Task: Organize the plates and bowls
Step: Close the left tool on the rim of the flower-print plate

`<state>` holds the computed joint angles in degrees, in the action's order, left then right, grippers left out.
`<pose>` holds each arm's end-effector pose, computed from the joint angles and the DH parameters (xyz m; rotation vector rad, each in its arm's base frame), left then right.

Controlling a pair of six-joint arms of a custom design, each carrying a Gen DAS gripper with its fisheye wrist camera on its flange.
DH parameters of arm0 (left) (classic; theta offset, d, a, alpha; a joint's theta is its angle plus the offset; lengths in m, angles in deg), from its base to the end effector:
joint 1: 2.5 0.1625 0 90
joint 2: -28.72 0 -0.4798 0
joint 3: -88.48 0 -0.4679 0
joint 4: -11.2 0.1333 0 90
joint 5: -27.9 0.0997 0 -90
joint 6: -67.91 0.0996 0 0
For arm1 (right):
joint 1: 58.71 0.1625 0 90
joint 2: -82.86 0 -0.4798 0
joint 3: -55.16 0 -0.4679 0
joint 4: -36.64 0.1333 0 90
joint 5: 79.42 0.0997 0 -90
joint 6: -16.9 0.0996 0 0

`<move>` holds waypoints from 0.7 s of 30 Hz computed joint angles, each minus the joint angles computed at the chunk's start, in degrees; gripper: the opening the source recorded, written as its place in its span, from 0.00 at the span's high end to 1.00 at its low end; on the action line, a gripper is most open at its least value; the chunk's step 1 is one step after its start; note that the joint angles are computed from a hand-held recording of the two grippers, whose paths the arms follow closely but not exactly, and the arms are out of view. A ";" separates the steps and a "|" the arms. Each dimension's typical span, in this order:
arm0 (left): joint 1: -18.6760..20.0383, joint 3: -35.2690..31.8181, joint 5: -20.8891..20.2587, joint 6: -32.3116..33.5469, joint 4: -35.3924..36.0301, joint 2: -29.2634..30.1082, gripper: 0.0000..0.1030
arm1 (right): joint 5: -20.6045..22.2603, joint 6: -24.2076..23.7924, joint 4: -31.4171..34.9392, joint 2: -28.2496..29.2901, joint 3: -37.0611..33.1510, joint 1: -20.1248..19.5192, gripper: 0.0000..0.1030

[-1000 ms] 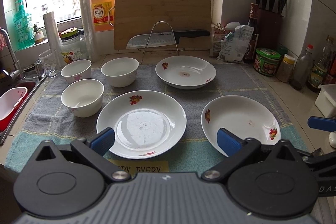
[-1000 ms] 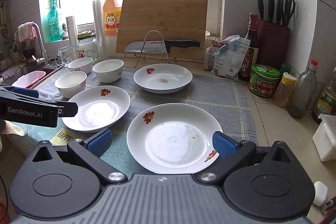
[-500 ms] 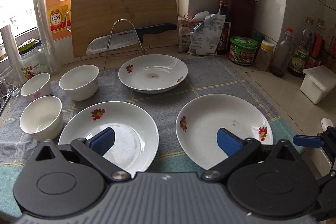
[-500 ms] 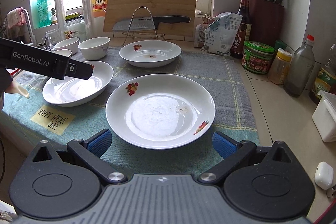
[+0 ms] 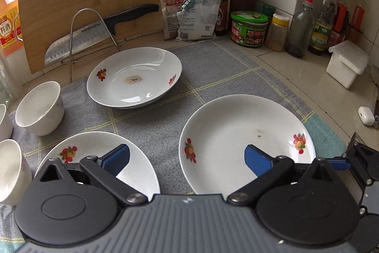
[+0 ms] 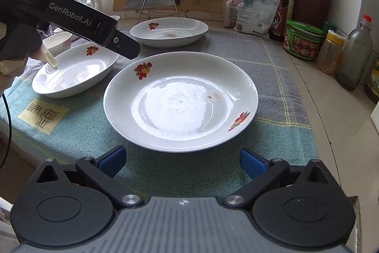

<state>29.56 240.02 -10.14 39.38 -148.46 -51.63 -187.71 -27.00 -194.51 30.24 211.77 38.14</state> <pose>-0.1667 -0.3543 0.1286 0.6124 2.2731 -0.7629 0.1389 -0.3003 0.0746 0.9710 -2.3701 0.6844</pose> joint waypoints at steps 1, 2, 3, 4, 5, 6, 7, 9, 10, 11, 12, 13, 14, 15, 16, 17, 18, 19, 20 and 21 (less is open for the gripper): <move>0.87 -0.47 -0.86 1.91 -0.88 0.53 0.02 | 0.24 -0.44 0.30 0.22 -0.18 -0.33 0.00; 2.00 -1.15 -1.82 4.26 -1.85 1.37 0.03 | 0.21 -0.65 0.44 0.46 -0.34 -0.43 0.00; 2.94 -1.69 -2.71 6.34 -2.80 2.02 0.03 | -0.02 -0.85 0.31 0.87 -0.51 -0.42 0.00; 3.88 -2.30 -3.79 8.17 -3.48 2.57 0.04 | -0.29 -1.03 0.05 1.35 -0.71 -0.39 0.00; 4.63 -2.81 -4.64 9.53 -3.94 3.03 0.06 | -0.55 -1.07 0.23 1.65 -1.11 -0.36 0.00; 5.66 -3.60 -5.81 11.46 -4.42 3.69 0.07 | -0.63 -1.23 -0.23 2.17 -1.33 -0.30 0.00; 6.52 -4.33 -6.85 13.05 -4.57 4.27 0.08 | -0.48 -1.50 -0.71 2.48 -1.39 -0.36 0.00; 7.92 -5.63 -8.45 15.86 -4.91 5.45 0.10 | -0.04 -1.85 -1.47 3.03 -1.56 -0.56 0.00; 8.51 -6.12 -9.20 16.94 -5.08 5.87 0.11 | 0.14 -2.02 -1.91 3.29 -1.61 -0.67 0.00; 9.09 -6.57 -9.87 17.89 -5.19 6.24 0.12 | 0.23 -2.25 -2.26 3.54 -1.68 -0.72 0.00; 9.82 -7.26 -10.71 18.90 -4.87 6.67 0.14 | 0.37 -2.53 -2.60 3.76 -1.75 -0.81 0.00; 10.45 -7.85 -11.64 19.74 -4.46 6.97 0.17 | 0.56 -2.84 -3.01 3.99 -1.81 -0.92 0.00; 10.86 -8.28 -12.18 20.22 -4.06 7.21 0.18 | 0.96 -3.13 -3.24 4.09 -1.91 -1.14 0.00; 11.33 -8.79 -12.77 20.86 -3.54 7.47 0.19 | 1.27 -3.35 -3.79 4.40 -1.96 -1.32 0.00; 11.72 -9.16 -13.28 21.48 -3.28 7.66 0.20 | 1.65 -3.58 -4.76 4.93 -1.98 -1.55 0.00; 12.21 -9.61 -13.83 22.39 -3.10 7.93 0.21 | 2.16 -3.82 -5.60 5.36 -2.01 -1.86 0.00; 12.48 -9.90 -14.09 23.03 -2.94 8.11 0.22 | 2.52 -4.06 -6.27 5.71 -2.06 -2.10 0.00; 12.71 -10.15 -14.27 23.57 -2.77 8.24 0.23 | 2.84 -4.15 -7.25 6.23 -2.06 -2.26 0.00; 13.02 -10.44 -14.59 24.19 -2.53 8.32 0.23 | 3.32 -4.28 -8.93 7.13 -1.99 -2.55 0.00; 13.30 -10.68 -14.91 24.72 -2.37 8.40 0.23 | 3.75 -4.42 -9.93 7.68 -1.95 -2.79 0.00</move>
